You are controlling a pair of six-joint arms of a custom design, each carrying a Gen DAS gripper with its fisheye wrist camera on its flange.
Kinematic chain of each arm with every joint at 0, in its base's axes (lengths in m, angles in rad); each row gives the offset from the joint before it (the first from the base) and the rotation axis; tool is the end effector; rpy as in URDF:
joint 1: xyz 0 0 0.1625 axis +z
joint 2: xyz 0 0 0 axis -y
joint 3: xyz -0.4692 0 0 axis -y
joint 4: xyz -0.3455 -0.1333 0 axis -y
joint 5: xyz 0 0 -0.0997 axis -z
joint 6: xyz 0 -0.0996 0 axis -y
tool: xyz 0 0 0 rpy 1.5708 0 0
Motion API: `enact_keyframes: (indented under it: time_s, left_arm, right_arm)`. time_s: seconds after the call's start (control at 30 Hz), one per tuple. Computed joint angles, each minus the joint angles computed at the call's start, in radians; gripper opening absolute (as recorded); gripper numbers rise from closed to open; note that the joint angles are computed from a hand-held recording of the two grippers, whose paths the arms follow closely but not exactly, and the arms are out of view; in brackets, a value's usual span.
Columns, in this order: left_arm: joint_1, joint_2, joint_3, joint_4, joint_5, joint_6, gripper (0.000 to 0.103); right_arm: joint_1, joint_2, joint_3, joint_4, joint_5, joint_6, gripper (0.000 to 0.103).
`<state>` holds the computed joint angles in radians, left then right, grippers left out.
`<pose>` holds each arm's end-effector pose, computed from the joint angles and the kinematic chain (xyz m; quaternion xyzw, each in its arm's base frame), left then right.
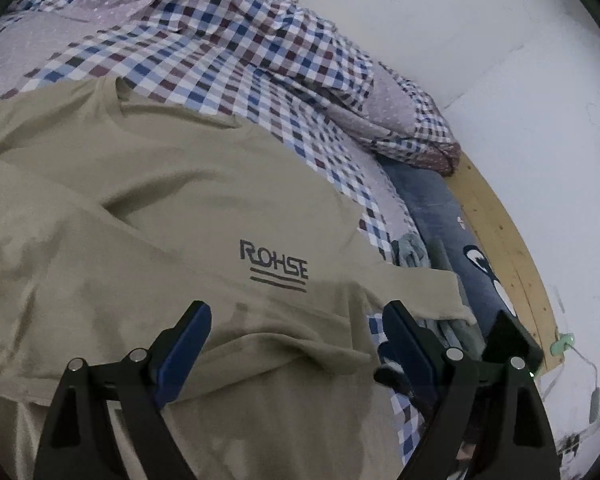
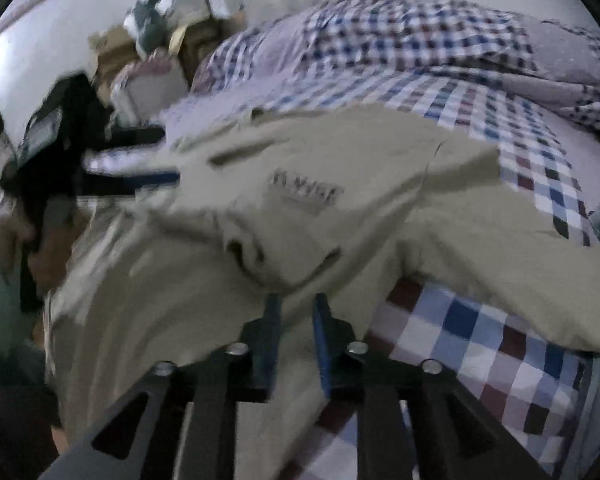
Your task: Fold clothes
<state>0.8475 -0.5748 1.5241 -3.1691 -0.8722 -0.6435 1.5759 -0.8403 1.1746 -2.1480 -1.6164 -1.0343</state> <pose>-0.3289 -0.6707 0.1362 -0.0735 0.8942 -0.4371 0.0624 0.1326 -0.7595 0.3260 0.4904 -0.8627 0.0943 0.0793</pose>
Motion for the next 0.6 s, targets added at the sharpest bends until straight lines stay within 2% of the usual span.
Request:
enact_keyframes:
  time_s: [0.07, 0.2, 0.33, 0.37, 0.4, 0.43, 0.53, 0.6]
  left_arm:
    - [0.000, 0.003, 0.002, -0.014, 0.008, -0.010, 0.090]
    - [-0.006, -0.005, 0.023, -0.053, 0.038, -0.020, 0.090]
    - [-0.014, -0.030, 0.051, -0.053, 0.074, -0.044, 0.090]
    - [-0.015, -0.039, 0.061, -0.054, 0.083, -0.046, 0.090]
    - [-0.017, -0.048, 0.074, -0.058, 0.094, -0.049, 0.090]
    - [-0.018, -0.059, 0.089, -0.066, 0.105, -0.054, 0.090]
    - [-0.022, -0.094, 0.141, -0.104, 0.139, -0.077, 0.090]
    - [-0.025, -0.118, 0.177, -0.129, 0.163, -0.090, 0.090]
  right_arm:
    - [0.003, -0.005, 0.017, -0.016, 0.034, 0.003, 0.050]
    - [0.022, -0.015, 0.063, -0.029, 0.060, -0.039, 0.051]
    - [0.043, -0.001, 0.113, -0.137, 0.016, -0.036, 0.051]
    - [0.042, 0.002, 0.110, -0.132, 0.028, -0.032, 0.042]
    - [0.041, 0.004, 0.109, -0.129, 0.036, -0.033, 0.013]
    - [0.043, 0.002, 0.112, -0.129, 0.026, -0.049, 0.003]
    - [0.043, -0.020, 0.105, -0.055, 0.004, -0.148, 0.003]
    - [0.034, -0.038, 0.070, 0.061, 0.015, -0.197, 0.003]
